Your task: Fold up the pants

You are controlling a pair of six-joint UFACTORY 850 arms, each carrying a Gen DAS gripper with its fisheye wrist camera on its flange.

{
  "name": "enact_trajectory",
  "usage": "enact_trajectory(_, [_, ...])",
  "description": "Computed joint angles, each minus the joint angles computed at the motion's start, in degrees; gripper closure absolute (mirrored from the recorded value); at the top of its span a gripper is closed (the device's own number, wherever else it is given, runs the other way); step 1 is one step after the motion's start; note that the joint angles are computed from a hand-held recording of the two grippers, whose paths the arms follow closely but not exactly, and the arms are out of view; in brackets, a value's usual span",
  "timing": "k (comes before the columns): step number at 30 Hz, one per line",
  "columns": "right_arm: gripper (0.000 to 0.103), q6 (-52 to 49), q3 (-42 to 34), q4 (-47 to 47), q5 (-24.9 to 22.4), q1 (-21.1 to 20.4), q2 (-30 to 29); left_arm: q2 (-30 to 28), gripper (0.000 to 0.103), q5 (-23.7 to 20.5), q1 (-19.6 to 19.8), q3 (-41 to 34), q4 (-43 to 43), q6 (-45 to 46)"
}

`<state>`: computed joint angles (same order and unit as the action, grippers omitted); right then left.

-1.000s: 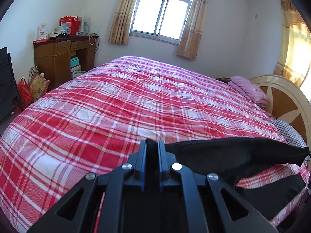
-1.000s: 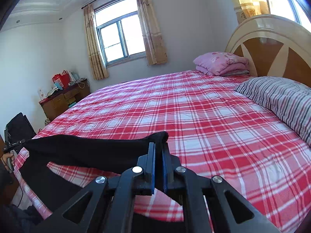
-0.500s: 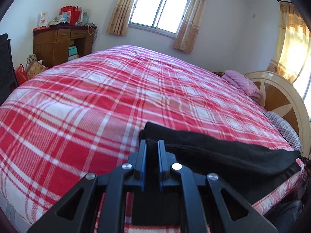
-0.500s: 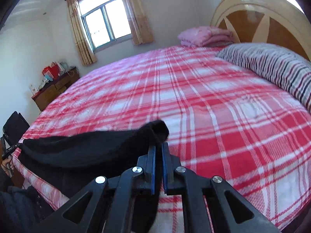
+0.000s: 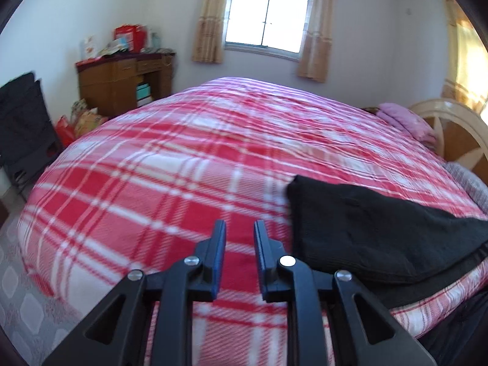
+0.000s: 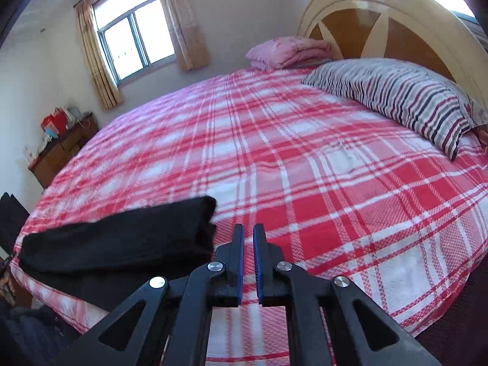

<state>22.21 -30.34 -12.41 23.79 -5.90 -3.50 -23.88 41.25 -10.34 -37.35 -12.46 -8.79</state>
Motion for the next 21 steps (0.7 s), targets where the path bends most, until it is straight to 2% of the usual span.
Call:
enact_trajectory(2, [0.097,-1.57,-0.76,1.69,-0.12,2.60,0.77,0.65,0.082,0.54,0.62,1.19,1.63,-3.00])
enact_trajectory(5, [0.094,-11.18,-4.78,8.63,-2.00,10.03,-0.75,1.41,0.082,1.26,-0.47,1.76,2.49,-4.03])
enact_trajectory(7, [0.062,-21.85,-9.13,15.98,-3.83,16.24,-3.72,1.65,0.082,1.15,-1.41,1.36,4.70,-5.81])
enact_trajectory(8, [0.034,-26.20,-10.40,18.63,-4.34,19.13,-4.64,1.49,0.081,0.50,-1.73,0.69,5.73,-6.52])
enact_trajectory(9, [0.029,-30.95,-12.14,21.16,-4.56,22.91,-6.22,1.29,0.075,-0.22,-2.21,0.07,6.55,-7.19])
enact_trajectory(10, [0.029,-34.28,-13.73,22.52,-5.05,25.66,-7.71,0.83,0.070,-1.45,-2.79,-0.91,7.02,-7.64])
enact_trajectory(13, [0.029,-43.93,-18.93,27.27,-7.39,32.60,-13.13,-0.80,0.069,-4.08,-3.92,-3.08,6.89,-7.79])
enact_trajectory(15, [0.029,-46.57,-22.38,27.00,-8.87,36.18,-17.16,-1.97,0.069,-5.16,-4.07,-4.19,7.23,-9.23])
enact_trajectory(17, [0.029,-48.09,-25.52,26.06,-10.50,38.90,-20.85,-2.57,0.069,-5.74,-4.33,-4.65,6.62,-9.31])
enact_trajectory(20, [0.029,-55.11,-29.33,29.60,-11.33,42.15,-25.33,-2.47,0.069,-5.69,-4.57,-4.37,5.18,-8.03])
enact_trajectory(21, [0.030,-58.02,-30.57,31.49,-11.52,43.06,-26.73,-2.50,0.074,-5.92,-4.75,-4.51,4.18,-7.37])
